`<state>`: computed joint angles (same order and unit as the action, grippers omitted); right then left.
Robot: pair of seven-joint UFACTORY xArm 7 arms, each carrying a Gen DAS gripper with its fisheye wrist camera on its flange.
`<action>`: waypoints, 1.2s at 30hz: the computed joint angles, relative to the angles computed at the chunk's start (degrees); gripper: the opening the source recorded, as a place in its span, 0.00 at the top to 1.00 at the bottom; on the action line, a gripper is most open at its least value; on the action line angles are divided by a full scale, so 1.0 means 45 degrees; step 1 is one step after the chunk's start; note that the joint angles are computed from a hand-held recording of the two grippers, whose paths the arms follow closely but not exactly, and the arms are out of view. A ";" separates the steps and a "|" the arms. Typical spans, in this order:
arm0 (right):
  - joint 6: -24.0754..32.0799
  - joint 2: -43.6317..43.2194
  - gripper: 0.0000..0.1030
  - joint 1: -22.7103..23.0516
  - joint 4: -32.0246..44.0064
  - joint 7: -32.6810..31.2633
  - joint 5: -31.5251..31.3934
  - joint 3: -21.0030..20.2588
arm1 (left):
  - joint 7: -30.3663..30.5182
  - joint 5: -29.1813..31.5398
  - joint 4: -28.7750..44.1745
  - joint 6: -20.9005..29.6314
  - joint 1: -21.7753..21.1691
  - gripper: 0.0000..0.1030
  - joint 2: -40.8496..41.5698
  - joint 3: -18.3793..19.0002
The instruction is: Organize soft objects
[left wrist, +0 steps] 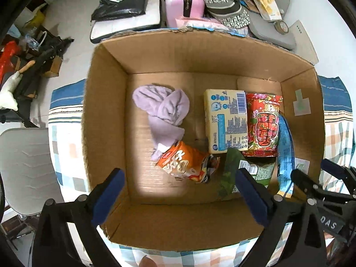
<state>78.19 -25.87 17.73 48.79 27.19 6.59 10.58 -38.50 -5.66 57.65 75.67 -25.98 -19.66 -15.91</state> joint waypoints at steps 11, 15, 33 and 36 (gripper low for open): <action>0.0129 -0.2060 0.05 0.0345 -0.0577 0.0919 -0.0114 0.0545 | -0.1427 0.0657 -0.0565 0.0069 -0.0084 0.01 -0.2402 -0.0736; 0.0409 -0.2871 0.05 0.0439 -0.0599 0.1072 -0.0052 0.0575 | -0.1992 0.0926 -0.0269 0.0637 -0.0034 0.01 -0.3312 -0.1143; 0.3628 -0.7476 0.05 0.0494 0.1656 0.1422 -0.0028 0.1835 | -0.3156 0.1715 0.4072 0.4646 0.1311 0.01 -0.5703 -0.3959; 0.4281 -0.7826 0.05 0.0285 0.2583 0.1302 0.0122 0.1935 | -0.3011 0.1601 0.5004 0.5145 0.1870 0.01 -0.5845 -0.4297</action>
